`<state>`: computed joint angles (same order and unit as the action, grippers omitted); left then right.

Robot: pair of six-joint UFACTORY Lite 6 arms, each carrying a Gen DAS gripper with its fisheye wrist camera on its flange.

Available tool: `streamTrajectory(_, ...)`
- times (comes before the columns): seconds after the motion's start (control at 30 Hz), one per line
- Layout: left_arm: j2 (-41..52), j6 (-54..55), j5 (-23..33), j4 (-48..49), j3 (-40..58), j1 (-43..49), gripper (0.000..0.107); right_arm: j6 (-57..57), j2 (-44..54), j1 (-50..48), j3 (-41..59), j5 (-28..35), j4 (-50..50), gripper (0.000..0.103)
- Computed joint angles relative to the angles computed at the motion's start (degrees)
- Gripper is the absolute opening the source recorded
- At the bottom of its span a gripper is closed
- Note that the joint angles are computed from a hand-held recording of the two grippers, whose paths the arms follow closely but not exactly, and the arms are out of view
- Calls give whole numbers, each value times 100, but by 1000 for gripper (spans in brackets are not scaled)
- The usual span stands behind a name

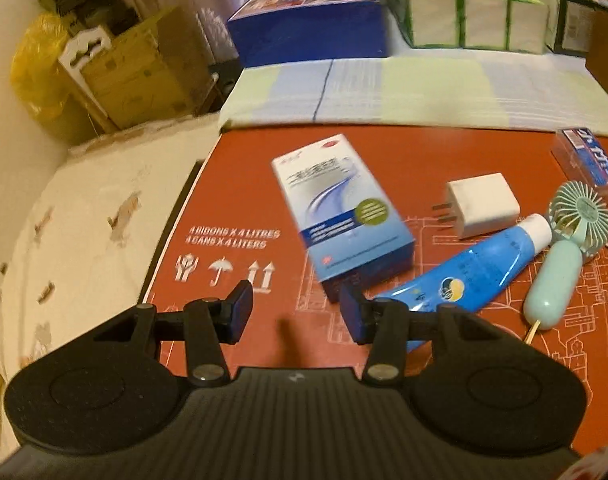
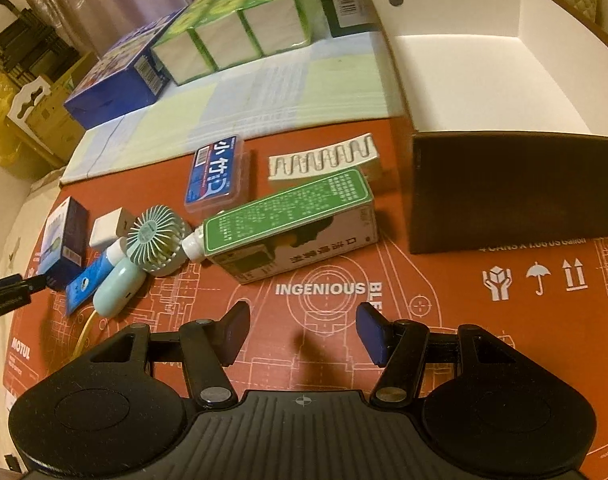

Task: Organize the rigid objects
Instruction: 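Grasp the white medicine box with the left gripper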

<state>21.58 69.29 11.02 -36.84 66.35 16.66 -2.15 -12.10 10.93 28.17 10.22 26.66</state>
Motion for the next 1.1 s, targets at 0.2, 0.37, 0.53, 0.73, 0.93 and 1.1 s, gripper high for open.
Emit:
streamTrajectory(0.2, 432, -445, 1913, -211, 1185, 431, 57, 1343, 27, 169, 26, -84, -1121, 56)
streamTrajectory(0.37, 1022, -1375, 2326, 130, 2115, 229, 62, 2743, -12, 254, 1, -115, -2306, 56)
streamTrajectory(0.53, 2094, -2588, 2729, 1015, 3507, -100, 62, 4110, -168, 284, -121, -39, -3429, 56)
streamTrajectory(0.73, 2869, -3106, 2888, 1522, 4499, -277, 64, 5243, -278, 297, -221, 80, -4237, 56)
streamTrajectory(0.93, 3282, -2903, 2891, 1635, 4939, -266, 62, 6037, -167, 457, -81, 137, -4731, 56)
streamTrajectory(1.1, 3137, -2358, 2705, 1391, 4635, -66, 61, 7278, 134, 734, 279, 34, -5713, 56)
